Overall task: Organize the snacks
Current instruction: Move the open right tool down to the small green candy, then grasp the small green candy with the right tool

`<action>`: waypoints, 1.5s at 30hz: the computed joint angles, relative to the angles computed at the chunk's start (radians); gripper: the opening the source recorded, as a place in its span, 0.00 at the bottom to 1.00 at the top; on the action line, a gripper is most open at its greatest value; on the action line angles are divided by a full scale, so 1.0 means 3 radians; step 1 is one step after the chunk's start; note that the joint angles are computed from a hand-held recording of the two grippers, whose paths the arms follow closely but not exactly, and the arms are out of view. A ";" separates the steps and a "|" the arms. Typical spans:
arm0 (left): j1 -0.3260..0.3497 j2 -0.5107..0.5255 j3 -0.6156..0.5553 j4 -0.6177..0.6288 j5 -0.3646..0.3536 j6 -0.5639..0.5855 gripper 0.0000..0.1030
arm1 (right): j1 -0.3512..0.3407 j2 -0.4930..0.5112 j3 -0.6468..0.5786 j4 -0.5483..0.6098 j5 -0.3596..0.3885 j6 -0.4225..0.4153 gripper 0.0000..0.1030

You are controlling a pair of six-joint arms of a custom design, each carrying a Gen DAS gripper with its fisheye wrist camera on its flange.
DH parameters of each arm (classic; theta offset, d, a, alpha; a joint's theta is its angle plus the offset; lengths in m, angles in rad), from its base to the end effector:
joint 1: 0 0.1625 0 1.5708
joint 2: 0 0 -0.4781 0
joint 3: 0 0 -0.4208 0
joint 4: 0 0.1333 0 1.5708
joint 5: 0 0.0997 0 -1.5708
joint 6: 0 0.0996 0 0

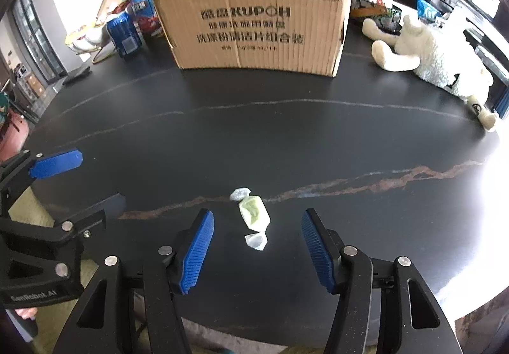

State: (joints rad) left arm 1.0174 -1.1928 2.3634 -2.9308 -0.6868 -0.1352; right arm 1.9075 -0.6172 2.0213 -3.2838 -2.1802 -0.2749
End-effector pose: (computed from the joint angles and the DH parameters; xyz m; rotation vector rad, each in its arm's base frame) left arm -0.0577 -0.4935 0.1760 0.3774 2.2778 -0.5746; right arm 0.2635 -0.5218 -0.0233 0.6391 -2.4329 0.4154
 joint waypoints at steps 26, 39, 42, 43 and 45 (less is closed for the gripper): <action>0.0067 0.0057 -0.0047 -0.0076 0.0039 0.0039 0.79 | -0.0042 0.0089 -0.0064 -0.0030 0.0060 0.0014 0.23; -0.0092 -0.0126 -0.0024 -0.0380 0.0145 0.0349 0.79 | 0.0141 0.0009 -0.0054 -0.0274 0.0094 -0.0029 0.23; -0.0132 -0.0151 -0.0043 -0.0496 0.0192 0.0485 0.79 | 0.0184 -0.0006 -0.0083 -0.0325 0.0104 -0.0035 0.23; -0.0141 -0.0159 -0.0053 -0.0516 0.0197 0.0515 0.79 | 0.0196 -0.0007 -0.0093 -0.0337 0.0103 -0.0036 0.23; -0.0152 -0.0173 -0.0073 -0.0572 0.0209 0.0591 0.79 | 0.0223 -0.0009 -0.0123 -0.0352 0.0099 -0.0044 0.23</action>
